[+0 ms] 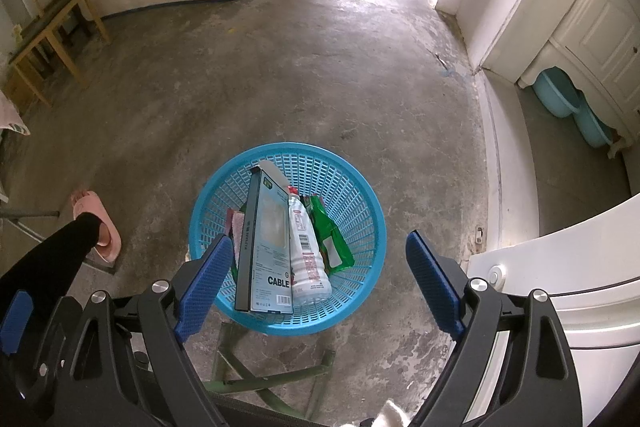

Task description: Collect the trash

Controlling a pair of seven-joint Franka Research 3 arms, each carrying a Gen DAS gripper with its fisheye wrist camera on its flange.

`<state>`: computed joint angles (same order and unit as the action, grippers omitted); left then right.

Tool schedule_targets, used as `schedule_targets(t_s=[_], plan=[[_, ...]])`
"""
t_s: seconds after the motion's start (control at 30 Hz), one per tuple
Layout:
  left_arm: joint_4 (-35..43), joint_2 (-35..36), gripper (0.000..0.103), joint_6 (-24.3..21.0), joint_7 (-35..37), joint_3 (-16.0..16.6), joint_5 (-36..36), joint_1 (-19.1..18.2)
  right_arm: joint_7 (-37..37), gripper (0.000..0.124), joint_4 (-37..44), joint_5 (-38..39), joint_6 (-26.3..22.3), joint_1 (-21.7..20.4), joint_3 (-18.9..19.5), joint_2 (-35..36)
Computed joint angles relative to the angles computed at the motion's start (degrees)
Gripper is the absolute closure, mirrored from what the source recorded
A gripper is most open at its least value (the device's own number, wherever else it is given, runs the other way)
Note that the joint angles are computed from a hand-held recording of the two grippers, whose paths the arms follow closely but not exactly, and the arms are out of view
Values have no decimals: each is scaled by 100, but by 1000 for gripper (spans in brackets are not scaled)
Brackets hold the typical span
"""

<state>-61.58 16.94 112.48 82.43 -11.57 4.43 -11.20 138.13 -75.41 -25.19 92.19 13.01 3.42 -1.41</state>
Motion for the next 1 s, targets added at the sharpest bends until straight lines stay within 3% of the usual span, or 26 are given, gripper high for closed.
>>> schedule_targets(t_s=[1.0], plan=[[5, 3, 25, 3, -46, -4, 25, -26, 73, 38, -95, 28, -39, 18, 25, -56]])
